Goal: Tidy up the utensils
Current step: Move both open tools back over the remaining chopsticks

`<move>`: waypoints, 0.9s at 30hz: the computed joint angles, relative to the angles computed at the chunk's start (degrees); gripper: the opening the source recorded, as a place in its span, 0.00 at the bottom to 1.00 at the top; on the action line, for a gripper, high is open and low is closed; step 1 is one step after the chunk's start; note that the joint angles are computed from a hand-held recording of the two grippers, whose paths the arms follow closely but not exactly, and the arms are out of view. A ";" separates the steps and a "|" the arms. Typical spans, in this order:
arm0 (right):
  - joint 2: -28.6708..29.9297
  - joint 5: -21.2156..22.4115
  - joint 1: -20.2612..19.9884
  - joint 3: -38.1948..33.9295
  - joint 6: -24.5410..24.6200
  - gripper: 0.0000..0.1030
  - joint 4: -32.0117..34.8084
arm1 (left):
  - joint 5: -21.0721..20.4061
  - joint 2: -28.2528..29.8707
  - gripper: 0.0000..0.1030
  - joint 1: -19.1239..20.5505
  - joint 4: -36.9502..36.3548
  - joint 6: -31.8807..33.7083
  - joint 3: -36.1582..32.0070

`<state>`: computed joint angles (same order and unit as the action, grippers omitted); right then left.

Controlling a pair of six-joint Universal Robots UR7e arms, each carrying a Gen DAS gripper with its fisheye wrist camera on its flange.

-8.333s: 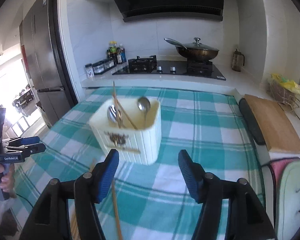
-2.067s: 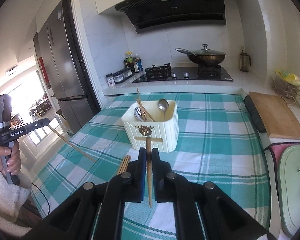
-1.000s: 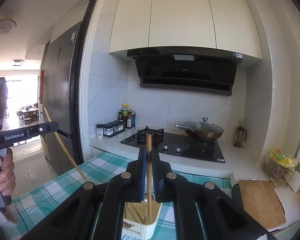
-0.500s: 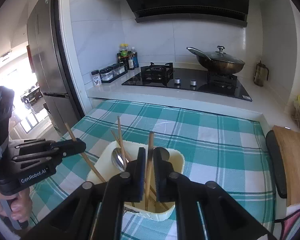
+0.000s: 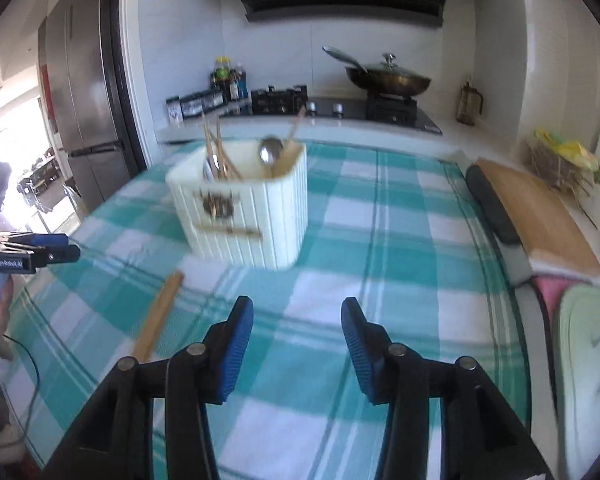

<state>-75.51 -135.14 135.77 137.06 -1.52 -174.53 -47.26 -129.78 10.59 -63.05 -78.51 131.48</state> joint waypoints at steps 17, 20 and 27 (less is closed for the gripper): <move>-2.06 -4.05 5.38 14.93 19.37 0.45 -2.50 | -4.26 1.91 0.81 -9.79 -4.45 -11.81 9.35; -0.28 -3.81 6.37 14.31 18.29 0.45 -2.55 | -3.96 5.80 0.81 -8.53 -6.25 -10.13 10.00; 0.59 -4.57 7.82 13.99 17.50 0.45 -2.34 | -4.03 7.08 0.83 -6.53 -6.22 -10.45 11.03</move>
<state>-74.92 -139.71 143.59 151.05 15.98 -176.87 -51.29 -122.69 4.06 -69.28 -88.96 142.51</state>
